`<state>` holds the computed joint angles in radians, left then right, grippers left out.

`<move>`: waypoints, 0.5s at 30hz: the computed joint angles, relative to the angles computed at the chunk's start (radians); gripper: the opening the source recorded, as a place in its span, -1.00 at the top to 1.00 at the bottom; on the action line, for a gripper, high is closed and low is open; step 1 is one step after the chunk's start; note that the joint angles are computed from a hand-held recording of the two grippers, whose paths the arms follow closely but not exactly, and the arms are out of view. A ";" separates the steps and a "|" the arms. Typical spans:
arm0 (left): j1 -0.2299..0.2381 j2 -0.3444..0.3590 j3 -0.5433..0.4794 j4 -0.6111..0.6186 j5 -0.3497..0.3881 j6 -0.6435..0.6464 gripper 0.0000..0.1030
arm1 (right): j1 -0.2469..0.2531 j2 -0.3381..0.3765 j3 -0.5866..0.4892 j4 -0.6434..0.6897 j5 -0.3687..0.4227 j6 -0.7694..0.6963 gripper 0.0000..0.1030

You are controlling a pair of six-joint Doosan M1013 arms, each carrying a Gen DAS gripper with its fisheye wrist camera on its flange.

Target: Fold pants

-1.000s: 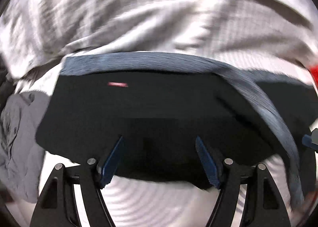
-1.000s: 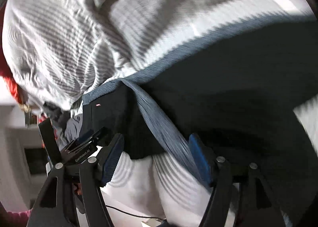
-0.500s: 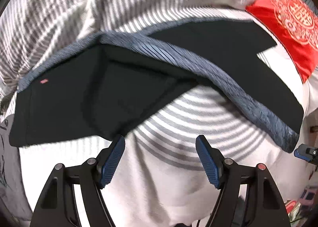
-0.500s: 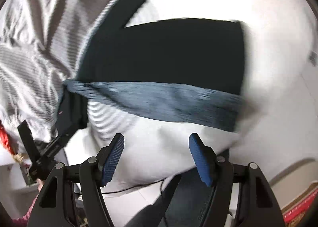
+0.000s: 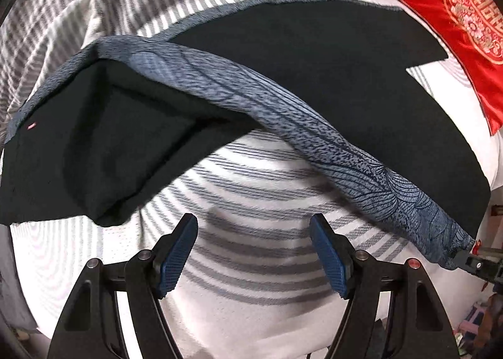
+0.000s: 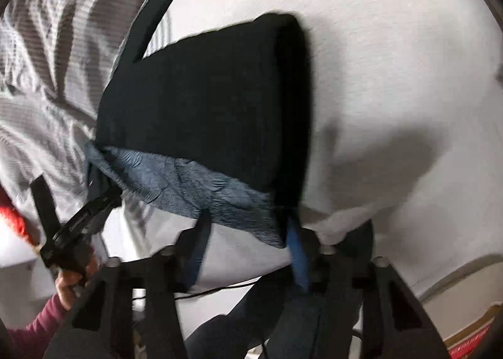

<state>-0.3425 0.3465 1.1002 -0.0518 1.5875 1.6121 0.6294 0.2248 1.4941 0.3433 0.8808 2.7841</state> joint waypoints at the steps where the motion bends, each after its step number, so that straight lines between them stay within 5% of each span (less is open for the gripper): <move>1: -0.005 0.008 -0.008 0.003 0.008 -0.003 -0.45 | -0.008 0.002 0.005 0.052 -0.018 -0.054 0.69; 2: -0.008 0.013 -0.013 0.005 0.014 -0.005 -0.45 | -0.019 0.001 0.016 0.123 -0.049 -0.110 0.93; 8: -0.017 0.043 -0.069 0.014 0.050 -0.052 -0.45 | -0.070 -0.026 0.028 0.306 -0.199 -0.264 0.94; 15: -0.033 0.082 -0.163 0.051 0.090 -0.143 -0.45 | -0.174 0.010 -0.081 0.421 -0.202 -0.459 0.94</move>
